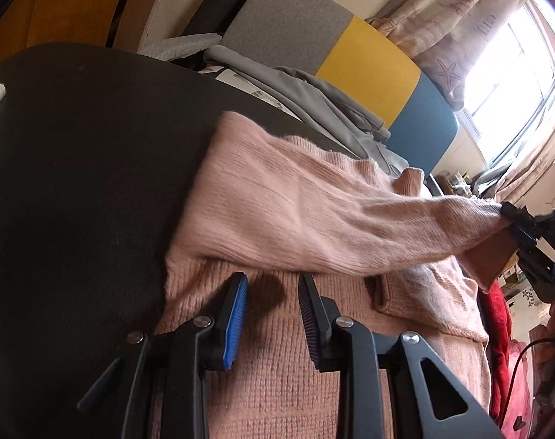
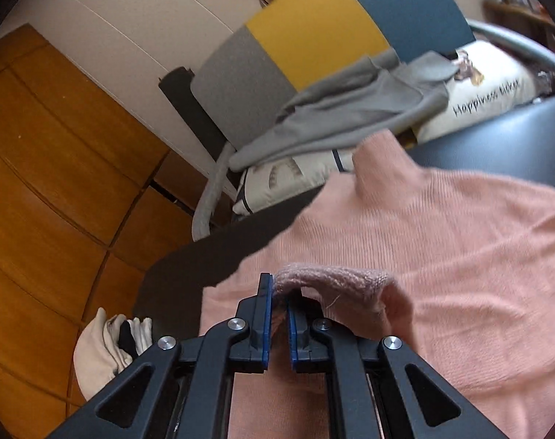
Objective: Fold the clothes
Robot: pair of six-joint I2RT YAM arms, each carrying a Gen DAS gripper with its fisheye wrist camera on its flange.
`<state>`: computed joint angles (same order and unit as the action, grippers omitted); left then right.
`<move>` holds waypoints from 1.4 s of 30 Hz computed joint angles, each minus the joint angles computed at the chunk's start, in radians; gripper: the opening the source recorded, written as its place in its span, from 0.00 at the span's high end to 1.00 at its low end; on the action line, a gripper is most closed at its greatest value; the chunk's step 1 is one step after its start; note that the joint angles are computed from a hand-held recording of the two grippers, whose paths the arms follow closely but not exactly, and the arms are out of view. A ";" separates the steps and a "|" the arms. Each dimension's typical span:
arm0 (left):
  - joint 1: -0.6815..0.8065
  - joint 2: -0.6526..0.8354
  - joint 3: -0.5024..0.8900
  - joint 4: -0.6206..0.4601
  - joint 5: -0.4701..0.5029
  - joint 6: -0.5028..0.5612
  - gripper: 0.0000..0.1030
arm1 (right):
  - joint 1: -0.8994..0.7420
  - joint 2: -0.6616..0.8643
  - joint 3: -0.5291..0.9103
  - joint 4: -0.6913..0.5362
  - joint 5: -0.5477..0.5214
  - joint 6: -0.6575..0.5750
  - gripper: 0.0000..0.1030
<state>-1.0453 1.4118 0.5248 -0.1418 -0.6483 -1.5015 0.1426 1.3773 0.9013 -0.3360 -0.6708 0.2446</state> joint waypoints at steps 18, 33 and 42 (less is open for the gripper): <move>0.005 0.049 0.053 -0.065 0.009 -0.005 0.71 | -0.306 0.044 -0.093 -0.098 -0.053 -0.259 0.93; -0.007 0.063 0.053 -0.055 -0.008 -0.016 0.71 | -0.487 0.273 -0.187 0.182 -0.444 0.054 0.19; -0.009 0.054 0.040 -0.039 -0.012 -0.015 0.70 | -0.382 0.357 -0.042 0.105 -0.281 0.086 0.90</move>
<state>-1.0543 1.4660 0.5646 -0.1807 -0.6603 -1.5165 -0.2399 1.7341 0.8593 -0.2312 -0.9521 0.3310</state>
